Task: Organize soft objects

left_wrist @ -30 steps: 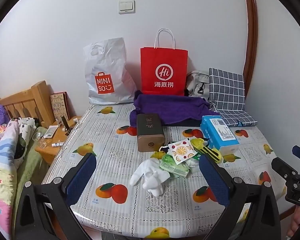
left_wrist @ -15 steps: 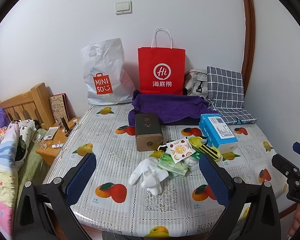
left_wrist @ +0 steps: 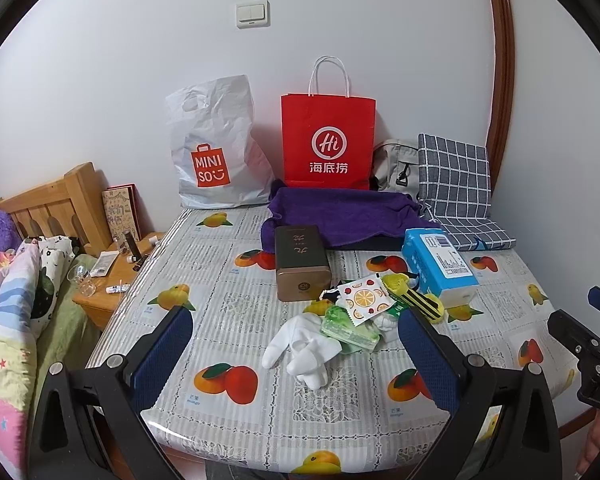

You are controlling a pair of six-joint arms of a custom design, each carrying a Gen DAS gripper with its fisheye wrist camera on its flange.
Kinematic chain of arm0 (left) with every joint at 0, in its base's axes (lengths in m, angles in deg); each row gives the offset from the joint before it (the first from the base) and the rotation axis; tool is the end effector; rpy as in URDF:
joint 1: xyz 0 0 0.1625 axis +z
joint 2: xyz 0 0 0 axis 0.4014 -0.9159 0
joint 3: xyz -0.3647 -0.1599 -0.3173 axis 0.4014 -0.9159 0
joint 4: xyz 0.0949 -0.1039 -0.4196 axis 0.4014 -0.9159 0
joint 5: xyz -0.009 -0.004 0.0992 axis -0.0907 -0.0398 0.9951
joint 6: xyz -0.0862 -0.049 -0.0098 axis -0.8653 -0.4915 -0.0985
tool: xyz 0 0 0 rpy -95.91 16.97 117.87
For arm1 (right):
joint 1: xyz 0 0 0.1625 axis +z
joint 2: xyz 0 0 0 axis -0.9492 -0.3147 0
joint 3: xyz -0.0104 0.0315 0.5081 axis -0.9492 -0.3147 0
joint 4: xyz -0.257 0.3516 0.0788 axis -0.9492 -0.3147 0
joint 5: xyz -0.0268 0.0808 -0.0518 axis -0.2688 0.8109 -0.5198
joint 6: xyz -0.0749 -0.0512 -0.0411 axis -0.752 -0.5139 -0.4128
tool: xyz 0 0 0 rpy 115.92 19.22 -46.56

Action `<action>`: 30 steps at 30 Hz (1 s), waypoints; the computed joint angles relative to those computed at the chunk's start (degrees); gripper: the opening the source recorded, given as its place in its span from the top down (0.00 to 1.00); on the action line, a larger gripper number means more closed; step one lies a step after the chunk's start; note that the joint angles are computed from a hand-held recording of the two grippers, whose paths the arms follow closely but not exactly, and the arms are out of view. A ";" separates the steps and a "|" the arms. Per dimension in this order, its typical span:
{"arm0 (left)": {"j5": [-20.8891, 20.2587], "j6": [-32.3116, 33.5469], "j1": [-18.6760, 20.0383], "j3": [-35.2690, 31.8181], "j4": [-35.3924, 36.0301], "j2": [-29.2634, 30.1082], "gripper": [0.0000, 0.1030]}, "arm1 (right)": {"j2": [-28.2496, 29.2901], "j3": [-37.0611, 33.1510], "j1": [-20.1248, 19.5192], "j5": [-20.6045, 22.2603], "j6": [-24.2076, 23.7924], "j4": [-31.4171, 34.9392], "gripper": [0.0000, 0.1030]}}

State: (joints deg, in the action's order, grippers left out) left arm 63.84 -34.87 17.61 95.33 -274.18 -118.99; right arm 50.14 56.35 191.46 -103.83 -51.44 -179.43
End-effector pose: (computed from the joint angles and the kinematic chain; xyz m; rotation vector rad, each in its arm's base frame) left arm -0.0885 -0.3795 0.2678 0.2669 2.0574 -1.1273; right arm 0.3017 -0.3945 0.0542 0.6100 -2.2518 0.9691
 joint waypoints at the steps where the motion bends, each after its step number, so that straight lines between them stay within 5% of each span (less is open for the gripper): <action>1: 0.01 0.01 -0.01 0.08 0.12 -0.32 0.00 | 0.10 0.07 0.18 -0.04 0.10 -0.18 0.01; 30: 0.03 0.32 -0.05 0.27 -0.43 -0.29 0.00 | 0.24 0.21 0.50 0.43 0.25 -0.43 0.01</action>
